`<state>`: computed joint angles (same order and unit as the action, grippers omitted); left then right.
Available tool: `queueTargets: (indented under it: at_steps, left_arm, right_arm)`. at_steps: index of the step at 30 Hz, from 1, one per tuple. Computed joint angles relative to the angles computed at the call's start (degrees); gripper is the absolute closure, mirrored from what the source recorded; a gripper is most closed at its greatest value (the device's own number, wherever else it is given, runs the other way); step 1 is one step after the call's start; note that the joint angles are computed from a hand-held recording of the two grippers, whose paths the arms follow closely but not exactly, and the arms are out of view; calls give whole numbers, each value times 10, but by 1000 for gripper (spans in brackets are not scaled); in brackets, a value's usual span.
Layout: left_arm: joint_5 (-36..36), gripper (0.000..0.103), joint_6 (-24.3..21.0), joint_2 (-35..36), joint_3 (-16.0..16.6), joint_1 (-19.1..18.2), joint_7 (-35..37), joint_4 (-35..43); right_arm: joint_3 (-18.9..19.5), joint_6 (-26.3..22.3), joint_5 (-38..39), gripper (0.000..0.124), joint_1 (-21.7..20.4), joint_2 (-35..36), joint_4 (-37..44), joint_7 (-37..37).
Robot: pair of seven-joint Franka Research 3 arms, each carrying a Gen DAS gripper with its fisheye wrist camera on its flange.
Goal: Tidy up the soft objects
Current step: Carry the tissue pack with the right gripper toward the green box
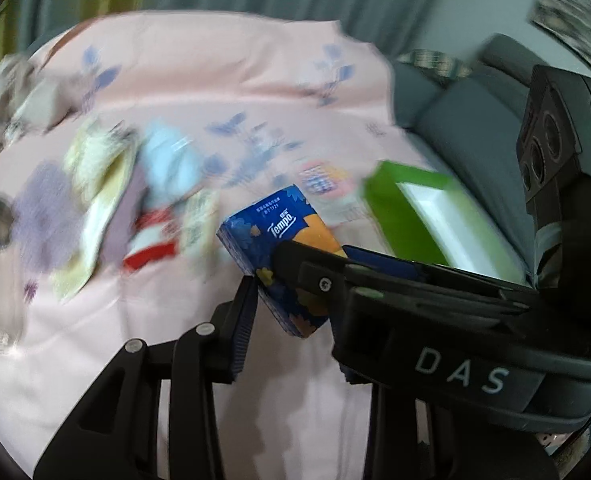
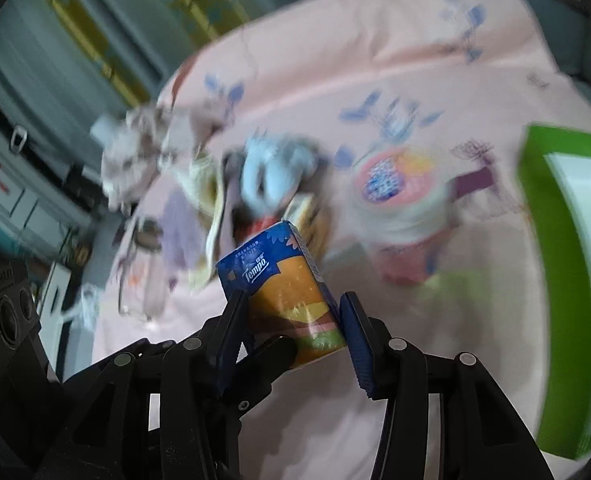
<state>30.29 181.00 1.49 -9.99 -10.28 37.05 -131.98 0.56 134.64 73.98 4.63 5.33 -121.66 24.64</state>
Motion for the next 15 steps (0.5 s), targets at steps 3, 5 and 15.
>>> queueTargets:
  at_steps: [3, 5, 15]
  left_arm:
    - [-113, 71, 13, 29, -55, 20, 139, 32]
    - [-183, 71, 10, 59, -119, 54, 235, 70]
    - [-293, 71, -92, 214, -233, 79, 438, 253]
  right_arm:
    - [-12, 37, 38, 73, -10, -26, -21, -7]
    - [-21, 54, 66, 73, -18, -33, -29, -11]
    - [-40, 120, 95, 73, -61, 14, -12, 63]
